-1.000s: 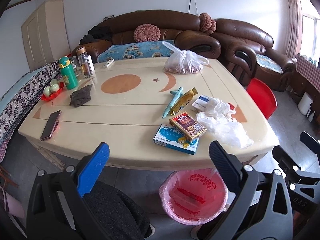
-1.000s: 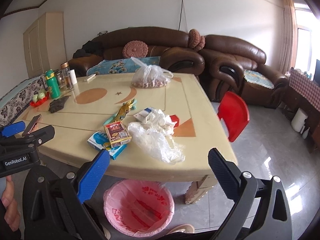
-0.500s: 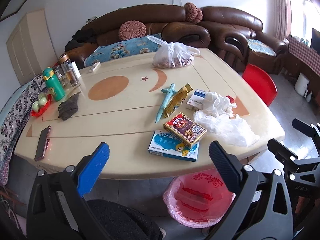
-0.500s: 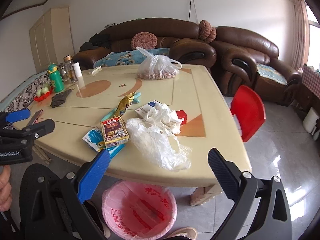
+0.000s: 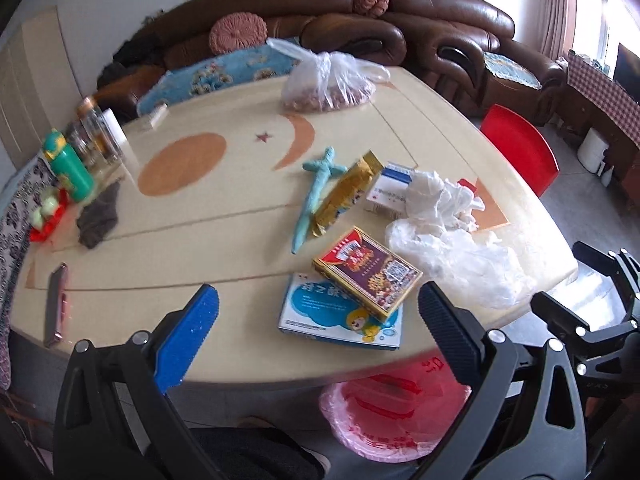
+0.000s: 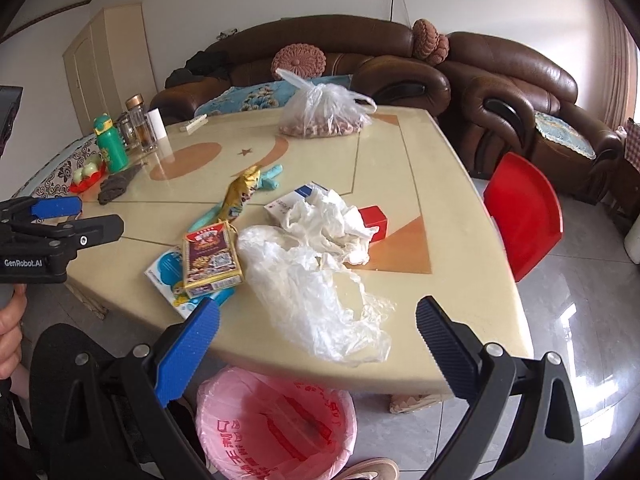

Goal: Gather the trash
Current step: 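Move the left tool to the card box while the right tool approaches the plastic bag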

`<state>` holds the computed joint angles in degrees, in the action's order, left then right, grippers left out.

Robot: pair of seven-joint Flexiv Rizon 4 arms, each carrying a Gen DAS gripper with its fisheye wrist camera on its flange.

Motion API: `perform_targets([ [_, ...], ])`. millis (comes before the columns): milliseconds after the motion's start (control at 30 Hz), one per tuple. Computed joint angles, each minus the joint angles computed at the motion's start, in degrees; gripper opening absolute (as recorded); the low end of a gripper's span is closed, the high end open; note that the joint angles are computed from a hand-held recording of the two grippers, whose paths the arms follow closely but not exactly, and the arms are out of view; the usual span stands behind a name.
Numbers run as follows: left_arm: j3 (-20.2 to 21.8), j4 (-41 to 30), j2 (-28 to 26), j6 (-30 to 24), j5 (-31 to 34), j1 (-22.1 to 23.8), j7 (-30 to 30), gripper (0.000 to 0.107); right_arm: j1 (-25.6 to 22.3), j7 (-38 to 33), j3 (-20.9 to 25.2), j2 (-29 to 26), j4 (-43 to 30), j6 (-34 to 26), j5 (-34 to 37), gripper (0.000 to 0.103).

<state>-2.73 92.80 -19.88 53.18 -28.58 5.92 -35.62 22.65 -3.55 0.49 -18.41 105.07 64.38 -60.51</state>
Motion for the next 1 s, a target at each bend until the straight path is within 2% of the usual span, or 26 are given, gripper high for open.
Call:
perform_targets([
  [167, 0.21, -2.93, -1.68, -6.35, 1.64, -0.86, -5.6, 0.098, -0.91, -2.69, -0.73, -2.27, -0.53, 3.46, 1.03, 0.096],
  [267, 0.53, -3.54, -2.5, -6.15, 3.68, -2.0, -8.25, 0.098, -1.22, -4.61, -1.51, -3.54, -0.56, 6.17, 1.22, 0.096],
  [400, 0.85, -6.69, -4.8, -9.58, 5.77, -2.85, -14.22, 0.098, -1.22, -7.07, -2.52, -4.41, -0.52, 8.97, 2.12, 0.096],
  [767, 1.45, -17.68, -12.57, -16.86, 11.54, -4.59, -27.78, 0.098, -0.75, -16.69, -4.64, -8.02, -1.12, 17.17, 12.03, 0.096],
  [1000, 1.78, -22.76, -16.19, -19.75, 13.47, -5.12, -34.64, 0.098, 0.9, -22.68, -5.61, -9.23, -1.48, 17.88, 17.69, 0.096],
])
